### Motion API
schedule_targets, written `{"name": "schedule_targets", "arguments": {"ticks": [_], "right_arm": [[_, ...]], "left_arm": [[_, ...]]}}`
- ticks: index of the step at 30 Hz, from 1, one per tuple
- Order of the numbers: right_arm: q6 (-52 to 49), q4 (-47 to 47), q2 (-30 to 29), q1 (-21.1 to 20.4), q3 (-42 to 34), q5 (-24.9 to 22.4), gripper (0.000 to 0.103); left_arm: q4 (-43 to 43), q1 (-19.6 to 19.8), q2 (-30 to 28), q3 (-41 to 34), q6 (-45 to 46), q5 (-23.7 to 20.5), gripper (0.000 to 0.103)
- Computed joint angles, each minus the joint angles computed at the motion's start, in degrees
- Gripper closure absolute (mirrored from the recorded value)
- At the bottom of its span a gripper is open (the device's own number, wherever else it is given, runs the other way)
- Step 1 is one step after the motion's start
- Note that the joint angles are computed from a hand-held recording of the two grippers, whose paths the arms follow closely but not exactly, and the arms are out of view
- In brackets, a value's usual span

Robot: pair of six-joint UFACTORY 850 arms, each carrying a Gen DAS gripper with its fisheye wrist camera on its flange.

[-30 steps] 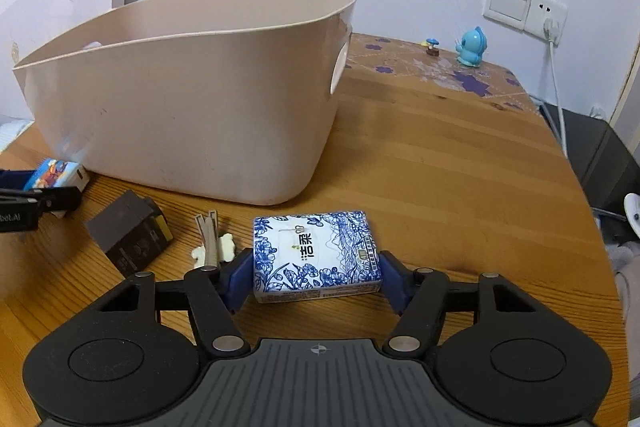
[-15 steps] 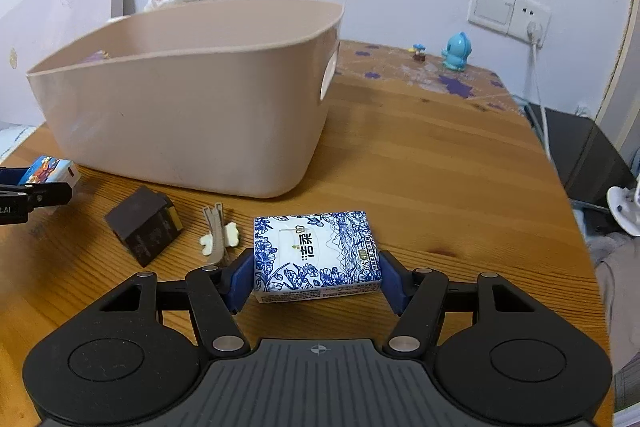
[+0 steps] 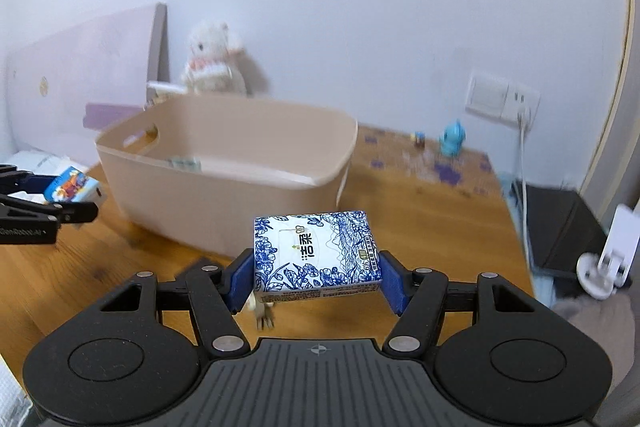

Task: Organize objects
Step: 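Carry both packs into the beige basket and open both grippers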

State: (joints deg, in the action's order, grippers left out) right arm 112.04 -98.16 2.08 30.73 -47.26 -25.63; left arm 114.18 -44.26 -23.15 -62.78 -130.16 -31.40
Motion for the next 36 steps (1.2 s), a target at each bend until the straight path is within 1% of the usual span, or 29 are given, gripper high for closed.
{"name": "schedule_targets", "arguments": {"ticks": [5,8,12,14,16,20,23,24,28,31,36], "right_arm": [[-3.2,-0.4,0.5,0.3,-3.0,-1.5,0.042],[-5.3,-0.6,-0.4,0.3,-5.7,-2.5,0.042],[-8.1,-0.5,-2.5,-0.3,-9.6,-2.7,0.042],[-9.0,0.3,-4.0,-0.9,-11.7,-1.7,0.042],[-10.6,1.5,-5.2,-1.4,-13.5,-0.8,0.042],[-17.6,6.8,-9.1,-1.8,-18.1,-0.6,0.042],[-24.7,13.0,-12.7,-2.4,-22.2,0.2,0.042],[-27.7,15.6,-13.9,-2.6,-23.6,0.4,0.042],[-40.3,25.9,-19.1,-2.9,-29.3,-0.1,0.042],[-48.3,33.6,-22.5,-3.3,-32.8,-0.5,0.042],[-58.9,45.4,-27.1,-4.2,-36.9,-1.6,0.042]], "left_arm": [[-3.0,0.4,0.3,-2.8,6.4,-0.4,0.038],[-3.4,0.9,-0.1,-4.9,8.7,-0.7,0.038],[-5.7,1.9,-1.9,-9.5,13.7,0.2,0.038],[-8.2,2.4,-3.1,-12.1,17.2,1.0,0.038],[-11.9,3.1,-4.6,-15.1,21.9,2.9,0.038],[-19.4,4.0,-8.1,-20.5,31.5,5.1,0.038],[-28.3,4.7,-11.1,-24.9,41.5,6.5,0.038],[-32.9,5.0,-12.4,-26.8,46.3,6.9,0.038],[-47.0,5.6,-16.2,-32.1,60.7,6.5,0.038],[-58.3,5.9,-19.2,-36.4,72.5,4.3,0.038],[-70.0,6.3,-23.3,-41.6,84.3,0.2,0.038]]}}
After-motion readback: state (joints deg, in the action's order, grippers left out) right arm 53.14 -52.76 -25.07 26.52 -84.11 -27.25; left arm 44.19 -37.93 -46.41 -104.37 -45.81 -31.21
